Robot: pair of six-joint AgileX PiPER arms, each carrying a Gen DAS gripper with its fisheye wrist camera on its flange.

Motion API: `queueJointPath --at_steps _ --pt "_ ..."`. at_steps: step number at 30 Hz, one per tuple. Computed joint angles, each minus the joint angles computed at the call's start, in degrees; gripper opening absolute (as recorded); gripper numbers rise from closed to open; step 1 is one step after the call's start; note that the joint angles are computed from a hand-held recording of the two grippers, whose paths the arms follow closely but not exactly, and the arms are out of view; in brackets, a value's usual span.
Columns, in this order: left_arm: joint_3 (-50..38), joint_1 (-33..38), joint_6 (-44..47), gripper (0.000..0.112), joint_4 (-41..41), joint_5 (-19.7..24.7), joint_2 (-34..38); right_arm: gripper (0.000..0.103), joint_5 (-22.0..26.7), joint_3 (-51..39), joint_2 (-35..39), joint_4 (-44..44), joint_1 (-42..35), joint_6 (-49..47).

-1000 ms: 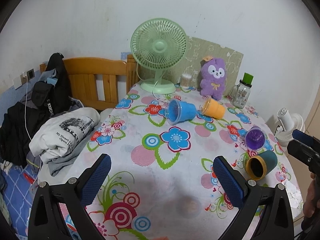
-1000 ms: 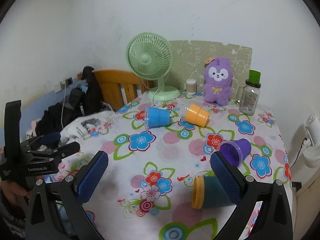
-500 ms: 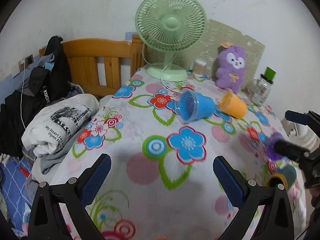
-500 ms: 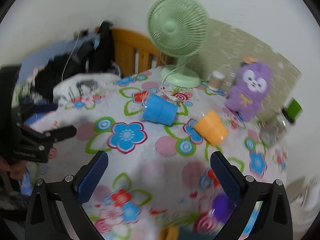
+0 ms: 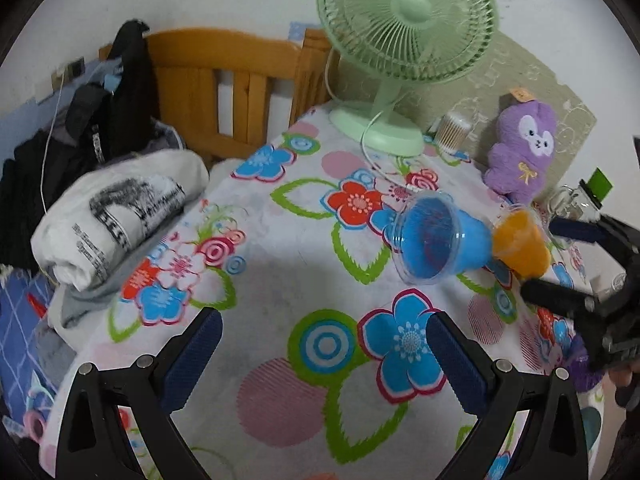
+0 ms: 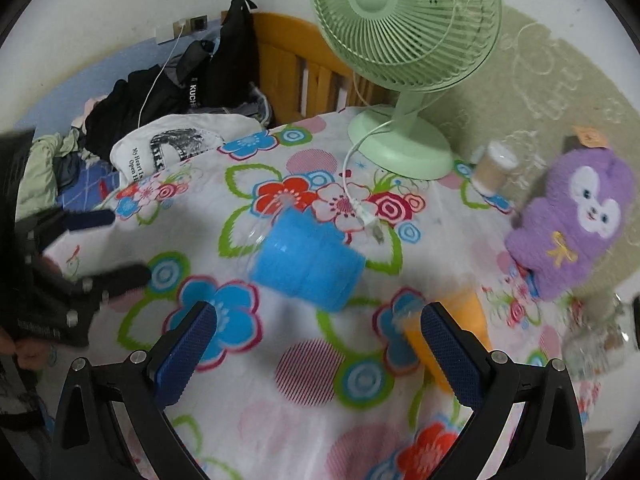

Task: Flip cup upside down
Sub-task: 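Close the right gripper around the body of the blue-filled cup, then lift the blue-filled cup upright with the right gripper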

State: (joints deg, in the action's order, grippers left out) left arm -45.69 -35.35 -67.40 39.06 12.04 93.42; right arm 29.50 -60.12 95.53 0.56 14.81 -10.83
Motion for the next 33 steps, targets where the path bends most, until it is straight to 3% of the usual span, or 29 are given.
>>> queueJointPath --at_steps 3,7,17,19,21,23,29,33 --pt "-3.43 -0.53 1.65 0.103 -2.58 2.77 4.0 0.103 2.19 -4.85 5.06 0.77 -0.65 -5.15" --pt "-5.47 0.8 8.63 0.103 -10.46 2.57 6.77 0.103 5.86 -10.5 10.35 4.63 -1.11 -13.35" --pt "-5.4 0.66 6.97 0.103 -8.53 2.87 6.93 0.102 19.34 -25.97 21.72 8.7 -0.92 -24.52" --pt "-5.22 0.56 6.9 0.103 -8.36 3.02 6.69 0.095 22.49 -28.54 24.01 9.48 -0.54 -25.95" --pt "-4.95 0.41 5.8 0.103 -7.25 3.35 6.39 0.075 25.28 -30.84 26.25 9.01 0.01 -25.14" --pt "-4.5 0.34 5.04 0.103 -6.53 3.57 5.89 0.066 27.78 -32.63 28.24 9.59 0.18 -23.98" --pt "-0.88 0.25 3.9 0.103 -5.39 2.19 2.15 0.066 19.81 -23.54 20.58 11.49 -0.13 -18.75" --pt "3.39 -0.46 5.72 0.103 -6.11 0.04 -2.65 0.066 10.62 -10.76 8.62 8.7 3.29 -6.08"
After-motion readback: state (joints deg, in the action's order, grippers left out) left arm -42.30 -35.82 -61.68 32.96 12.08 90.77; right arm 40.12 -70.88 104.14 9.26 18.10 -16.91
